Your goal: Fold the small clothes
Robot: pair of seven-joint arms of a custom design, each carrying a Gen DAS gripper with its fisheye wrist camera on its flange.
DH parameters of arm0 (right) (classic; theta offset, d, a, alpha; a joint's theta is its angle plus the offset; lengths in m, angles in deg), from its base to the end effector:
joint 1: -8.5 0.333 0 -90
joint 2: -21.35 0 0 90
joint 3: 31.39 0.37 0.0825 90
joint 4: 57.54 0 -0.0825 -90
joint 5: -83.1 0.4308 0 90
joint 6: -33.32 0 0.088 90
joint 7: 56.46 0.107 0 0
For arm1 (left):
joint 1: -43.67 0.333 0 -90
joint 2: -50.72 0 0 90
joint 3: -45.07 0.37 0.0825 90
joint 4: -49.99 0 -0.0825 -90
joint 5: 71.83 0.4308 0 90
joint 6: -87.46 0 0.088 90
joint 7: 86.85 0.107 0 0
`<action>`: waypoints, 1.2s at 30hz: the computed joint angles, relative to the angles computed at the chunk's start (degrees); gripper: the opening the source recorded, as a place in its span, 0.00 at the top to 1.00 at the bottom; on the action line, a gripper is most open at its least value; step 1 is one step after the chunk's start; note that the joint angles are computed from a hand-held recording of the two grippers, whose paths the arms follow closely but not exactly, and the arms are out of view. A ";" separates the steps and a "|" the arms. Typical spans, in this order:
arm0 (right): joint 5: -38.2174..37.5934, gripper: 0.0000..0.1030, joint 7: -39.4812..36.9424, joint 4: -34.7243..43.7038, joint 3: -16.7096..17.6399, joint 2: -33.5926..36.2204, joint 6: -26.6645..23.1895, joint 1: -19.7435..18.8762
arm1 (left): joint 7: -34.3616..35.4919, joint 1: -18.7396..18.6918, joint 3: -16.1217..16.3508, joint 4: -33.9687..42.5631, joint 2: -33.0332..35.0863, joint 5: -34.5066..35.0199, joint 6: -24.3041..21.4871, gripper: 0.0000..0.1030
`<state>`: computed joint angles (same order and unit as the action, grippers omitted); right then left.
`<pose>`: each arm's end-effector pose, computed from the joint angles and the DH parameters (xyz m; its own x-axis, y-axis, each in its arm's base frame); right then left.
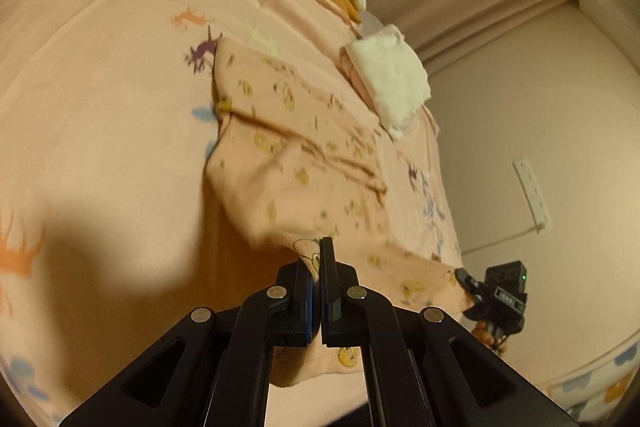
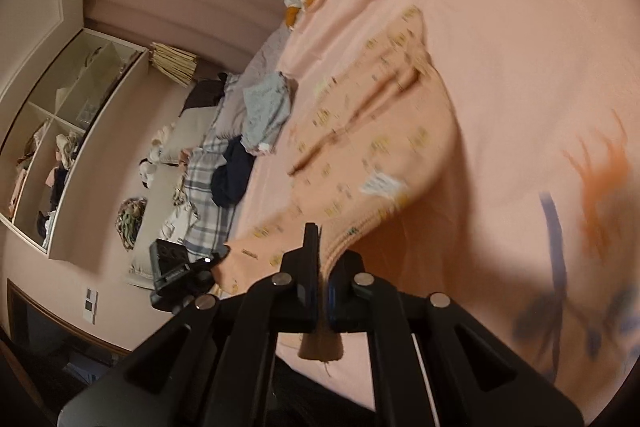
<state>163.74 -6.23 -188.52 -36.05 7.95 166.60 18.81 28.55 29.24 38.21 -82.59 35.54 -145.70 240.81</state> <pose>0.5311 0.0676 0.5195 0.1482 -0.5299 -0.8350 -0.8665 0.3374 -0.3678 0.5005 -0.1678 0.5319 -0.0621 -0.6649 0.7443 -0.8411 -0.3666 -0.3977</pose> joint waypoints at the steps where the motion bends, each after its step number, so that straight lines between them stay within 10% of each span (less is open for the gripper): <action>1: 0.21 0.94 -0.42 2.03 0.06 1.48 0.19 0.10 | 0.32 0.16 0.25 1.20 1.11 -0.19 0.08 1.00; 11: -1.54 0.94 5.02 26.43 3.75 22.30 2.65 -4.00 | -5.37 6.01 -1.12 19.55 18.02 3.94 -1.32 1.00; 24: -22.96 0.92 30.87 53.15 7.30 44.76 3.28 -7.24 | -24.80 13.03 -6.15 40.80 38.99 18.25 -4.75 1.00; 33: -20.13 0.60 40.76 58.00 14.88 50.39 3.01 -14.19 | -35.16 16.58 -8.45 46.30 44.09 21.37 -8.32 1.00; 36: -17.53 0.56 38.49 56.25 17.66 49.54 8.47 -16.26 | -41.19 14.28 -5.25 45.31 43.16 27.78 -4.85 0.67</action>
<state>146.21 32.26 -132.28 -18.39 57.49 175.06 2.55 -12.64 43.52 32.96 -37.28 78.70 -117.92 235.96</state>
